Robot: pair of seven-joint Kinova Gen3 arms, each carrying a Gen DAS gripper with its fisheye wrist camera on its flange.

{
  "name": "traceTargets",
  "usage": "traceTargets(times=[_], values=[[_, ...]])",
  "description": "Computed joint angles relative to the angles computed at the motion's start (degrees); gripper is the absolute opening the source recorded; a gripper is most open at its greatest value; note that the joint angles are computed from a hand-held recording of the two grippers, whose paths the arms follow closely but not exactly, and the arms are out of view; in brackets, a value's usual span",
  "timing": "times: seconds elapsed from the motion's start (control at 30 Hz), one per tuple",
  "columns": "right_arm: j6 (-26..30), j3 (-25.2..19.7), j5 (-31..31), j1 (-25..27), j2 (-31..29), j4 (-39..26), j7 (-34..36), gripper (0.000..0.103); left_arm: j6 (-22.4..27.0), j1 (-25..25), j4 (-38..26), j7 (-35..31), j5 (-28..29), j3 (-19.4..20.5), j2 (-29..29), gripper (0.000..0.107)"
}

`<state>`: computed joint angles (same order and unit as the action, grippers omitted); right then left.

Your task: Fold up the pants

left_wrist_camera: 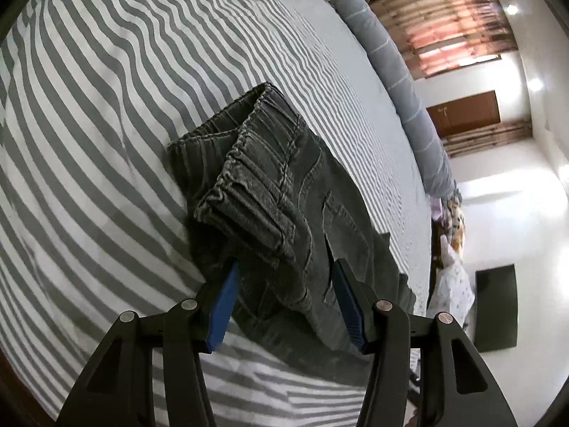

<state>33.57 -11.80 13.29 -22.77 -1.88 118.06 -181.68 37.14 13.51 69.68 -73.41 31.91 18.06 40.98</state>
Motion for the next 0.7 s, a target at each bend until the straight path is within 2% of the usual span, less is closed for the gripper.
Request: traceTargets(times=[0.17, 0.3, 0.4, 0.53, 0.6, 0.67, 0.7], values=[[-9.41, 1.13, 2.26, 1.42, 1.65, 5.21, -8.08, 0.046, -1.32, 1.47, -1.51, 2.45, -0.61, -0.93, 1.23, 0.054], [-15.16, 3.22, 7.13, 1.12, 4.05, 7.17, -14.18, 0.040, -1.66, 2.52, -3.00, 4.52, -1.83, -1.42, 2.16, 0.054], [-16.17, 5.16, 9.42, -0.01, 5.48, 6.50, -14.61, 0.028, -2.45, 3.35, -3.42, 5.86, -2.95, -1.90, 2.24, 0.054], [-14.12, 6.71, 8.77, -0.22, 6.50, 5.16, -11.11, 0.020, -1.42, 5.37, -5.82, 8.45, -6.08, -3.73, 2.60, 0.053], [-14.59, 7.39, 7.70, 0.21, 6.57, 5.75, -9.49, 0.015, -0.55, 6.42, -7.17, 10.34, -7.87, -4.94, 2.84, 0.045], [-14.36, 8.05, 8.71, -0.15, 6.28, 5.76, -9.76, 0.008, 1.02, 7.18, -8.90, 12.19, -9.71, -6.06, 3.23, 0.024], [-13.32, 7.92, 9.01, -0.29, 6.25, 5.19, -9.02, 0.006, 1.41, 7.19, -9.33, 12.60, -10.30, -6.14, 3.38, 0.021]])
